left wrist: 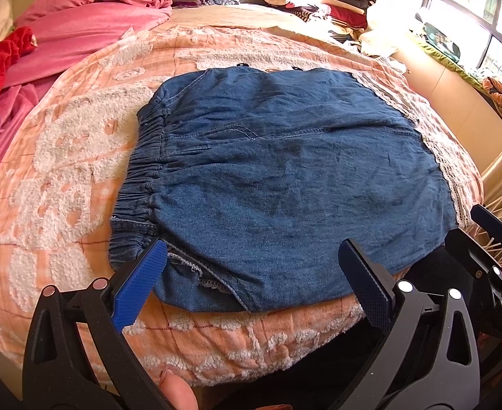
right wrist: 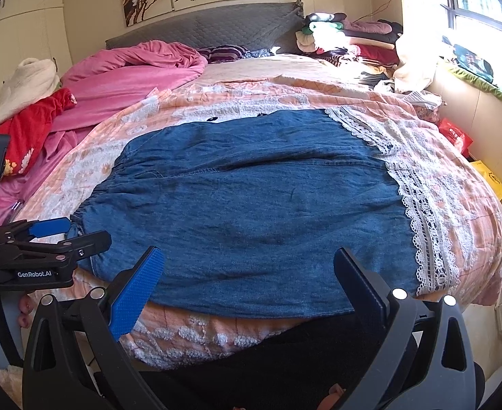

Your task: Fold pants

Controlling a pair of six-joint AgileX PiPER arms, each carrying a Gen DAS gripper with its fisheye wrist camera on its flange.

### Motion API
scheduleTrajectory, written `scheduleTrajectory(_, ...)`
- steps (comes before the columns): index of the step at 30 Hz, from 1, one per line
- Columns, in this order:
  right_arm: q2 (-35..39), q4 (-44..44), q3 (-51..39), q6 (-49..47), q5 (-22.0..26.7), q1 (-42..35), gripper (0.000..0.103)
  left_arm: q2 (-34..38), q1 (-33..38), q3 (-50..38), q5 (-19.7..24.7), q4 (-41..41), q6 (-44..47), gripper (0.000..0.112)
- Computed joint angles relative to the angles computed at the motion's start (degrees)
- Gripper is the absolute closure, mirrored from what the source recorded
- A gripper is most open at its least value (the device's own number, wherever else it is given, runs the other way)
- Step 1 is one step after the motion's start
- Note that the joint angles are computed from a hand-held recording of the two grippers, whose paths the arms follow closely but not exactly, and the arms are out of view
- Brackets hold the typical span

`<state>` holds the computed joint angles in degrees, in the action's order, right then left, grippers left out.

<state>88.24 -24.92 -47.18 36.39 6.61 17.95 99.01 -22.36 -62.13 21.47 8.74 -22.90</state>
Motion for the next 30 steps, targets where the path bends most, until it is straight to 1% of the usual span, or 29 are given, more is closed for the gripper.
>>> scheduleTrajectory(2,0.92,3.01,-1.37,-3.66,0.59,0.07,0.004,0.26,0.45,-0.29,-0.16,-1.02,1.1,0.018)
scheduleTrajectory(6,3.16,17.46,-4.89,-20.12,1.81,-0.48,0.004,1.34,2.61,-1.79,-0.35,-4.19,5.04,0.018)
scheduleTrajectory(8,4.76,22.61,-7.52,-26.59,2.82,-0.63,0.004,2.15,3.84,-2.97,-0.33,-4.91,6.18,0.018)
scheduleTrajectory(10,6.48,29.27,-10.57,-34.42,4.31,-0.99,0.004,3.4,5.51,-4.84,0.08,-5.21,7.01,0.018)
scheduleTrajectory(11,7.71,33.35,-12.71,-39.15,5.21,-1.19,0.004,4.27,6.64,-6.23,0.7,-6.62,8.68,0.018)
scheduleTrajectory(12,8.73,35.36,-14.54,-41.58,6.02,-1.36,0.004,5.16,7.79,-7.68,1.26,-8.11,10.45,0.018)
scheduleTrajectory(16,13.99,35.4,-23.43,-43.96,9.59,-1.59,0.004,8.27,10.82,-12.92,2.77,-8.2,11.97,0.018)
scheduleTrajectory(21,22.12,44.0,-36.48,-54.31,15.2,-3.36,0.004,13.9,14.29,-21.89,6.8,-10.2,16.15,0.018)
scheduleTrajectory(23,25.99,42.97,-42.75,-54.09,17.87,-3.75,0.004,17.08,16.04,-26.9,9.67,-13.85,19.93,0.018)
scheduleTrajectory(24,27.96,42.21,-45.98,-53.68,19.33,-3.88,0.004,18.55,16.63,-29.09,10.71,-14.46,20.42,0.018)
scheduleTrajectory(25,30.33,40.25,-50.06,-52.2,21.45,-3.95,0.004,20.27,16.98,-31.74,11.84,-12.87,18.88,0.018)
scheduleTrajectory(26,32.18,40.2,-53.17,-52.58,22.86,-4.14,0.004,22.13,17.56,-34.65,13.13,-13.06,19.45,0.018)
scheduleTrajectory(27,34.04,41.19,-56.19,-53.73,23.99,-4.47,0.004,23.39,18.06,-36.55,13.96,-13.56,20.04,0.018)
scheduleTrajectory(28,36.52,41.57,-60.49,-54.18,26.16,-4.81,0.004,25.38,18.49,-39.63,15.4,-12.92,19.32,0.018)
scheduleTrajectory(30,40.84,41.9,-67.97,-54.38,29.78,-5.36,0.004,28.46,19.27,-44.25,17.15,-14.74,21.52,0.018)
